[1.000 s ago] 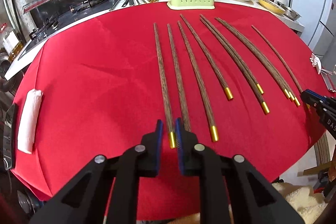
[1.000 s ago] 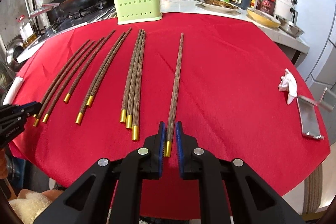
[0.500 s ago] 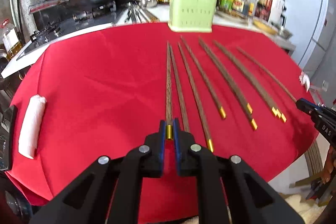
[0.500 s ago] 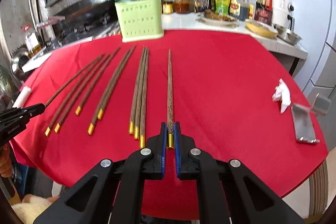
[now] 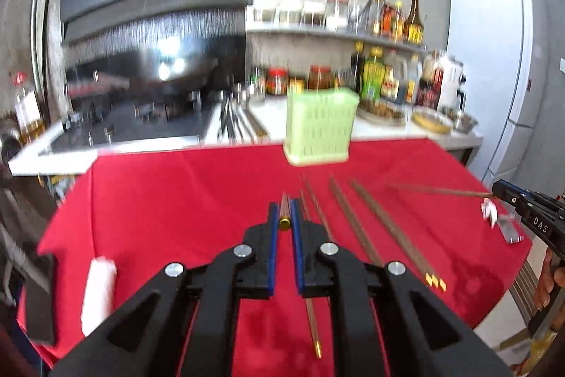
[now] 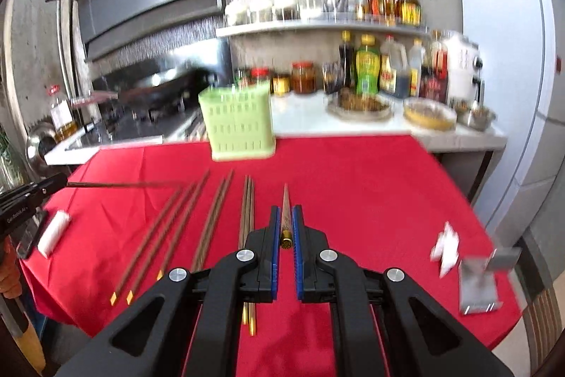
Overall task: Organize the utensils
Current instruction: 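Lift the left tool's chopstick upright toward the green holder while the right tool carries its own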
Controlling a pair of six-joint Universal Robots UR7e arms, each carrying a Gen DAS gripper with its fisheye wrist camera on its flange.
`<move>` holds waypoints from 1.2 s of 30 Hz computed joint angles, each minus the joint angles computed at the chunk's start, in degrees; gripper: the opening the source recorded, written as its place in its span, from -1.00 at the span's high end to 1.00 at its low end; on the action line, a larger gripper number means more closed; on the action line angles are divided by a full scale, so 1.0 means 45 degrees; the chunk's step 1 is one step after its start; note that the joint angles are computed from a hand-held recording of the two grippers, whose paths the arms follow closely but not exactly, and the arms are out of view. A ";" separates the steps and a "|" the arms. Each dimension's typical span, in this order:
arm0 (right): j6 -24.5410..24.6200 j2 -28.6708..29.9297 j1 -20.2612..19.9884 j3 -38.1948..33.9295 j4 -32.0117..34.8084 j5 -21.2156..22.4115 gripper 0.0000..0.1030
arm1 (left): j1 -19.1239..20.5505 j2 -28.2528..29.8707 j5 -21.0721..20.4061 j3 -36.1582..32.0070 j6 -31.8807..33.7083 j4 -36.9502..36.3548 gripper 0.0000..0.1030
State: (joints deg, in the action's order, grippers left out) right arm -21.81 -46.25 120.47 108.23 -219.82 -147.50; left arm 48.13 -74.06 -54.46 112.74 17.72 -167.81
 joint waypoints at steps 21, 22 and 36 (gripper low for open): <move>-0.2668 0.0282 -0.0514 -0.3448 0.1019 0.0686 0.85 | 0.0249 0.2299 -0.0323 -0.3642 0.1003 -0.0335 0.86; -0.2711 0.0310 -0.0556 -0.3424 0.0932 0.0699 0.85 | 0.0254 0.2359 -0.0257 -0.3667 0.1023 -0.0299 0.86; -0.0866 0.0503 -0.1384 -0.2685 0.2807 0.0859 0.87 | 0.0778 0.2990 0.0095 -0.3453 0.0618 0.0753 0.86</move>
